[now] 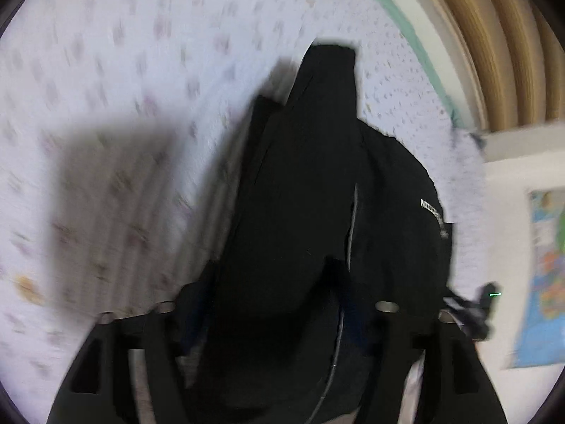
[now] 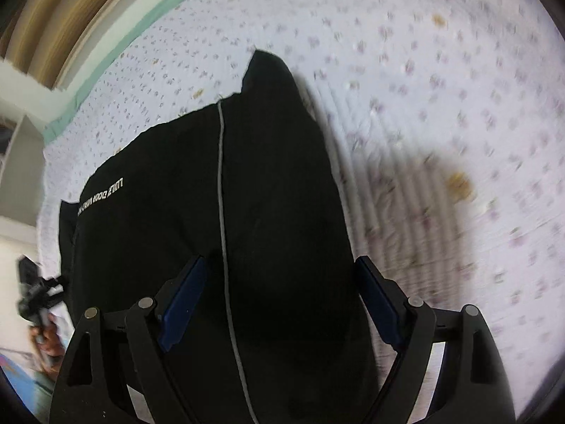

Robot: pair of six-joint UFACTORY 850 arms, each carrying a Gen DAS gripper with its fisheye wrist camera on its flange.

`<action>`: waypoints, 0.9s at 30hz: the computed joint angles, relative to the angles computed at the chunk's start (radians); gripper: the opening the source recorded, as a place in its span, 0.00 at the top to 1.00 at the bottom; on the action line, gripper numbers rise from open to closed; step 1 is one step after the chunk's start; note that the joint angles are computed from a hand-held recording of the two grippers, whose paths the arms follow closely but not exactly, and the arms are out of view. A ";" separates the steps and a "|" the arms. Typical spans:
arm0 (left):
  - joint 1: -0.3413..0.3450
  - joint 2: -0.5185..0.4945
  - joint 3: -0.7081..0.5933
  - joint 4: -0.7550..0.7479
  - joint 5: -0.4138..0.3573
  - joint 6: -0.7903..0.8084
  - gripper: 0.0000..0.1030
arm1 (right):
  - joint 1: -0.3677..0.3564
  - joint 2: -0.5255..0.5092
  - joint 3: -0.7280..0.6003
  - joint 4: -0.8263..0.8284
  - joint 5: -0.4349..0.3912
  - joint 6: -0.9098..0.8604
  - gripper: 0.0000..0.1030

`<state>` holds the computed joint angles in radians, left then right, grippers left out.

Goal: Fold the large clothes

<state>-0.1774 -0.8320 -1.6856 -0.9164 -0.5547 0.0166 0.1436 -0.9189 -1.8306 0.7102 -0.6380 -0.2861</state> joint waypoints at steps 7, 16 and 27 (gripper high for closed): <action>0.029 -0.015 0.047 -0.317 -0.037 0.244 0.20 | -0.049 -0.102 -0.065 0.281 -0.168 -0.142 0.08; 0.026 -0.086 -0.052 -0.296 -0.098 0.272 0.20 | -0.046 -0.123 -0.105 0.275 -0.188 -0.195 0.06; -0.009 -0.143 -0.150 -0.177 -0.079 0.153 0.37 | 0.000 -0.171 -0.193 0.248 -0.155 -0.273 0.34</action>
<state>-0.1859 -0.9750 -1.8361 -1.0934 -0.6337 0.1698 0.1433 -1.0897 -2.0233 0.9587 -0.7927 -0.5586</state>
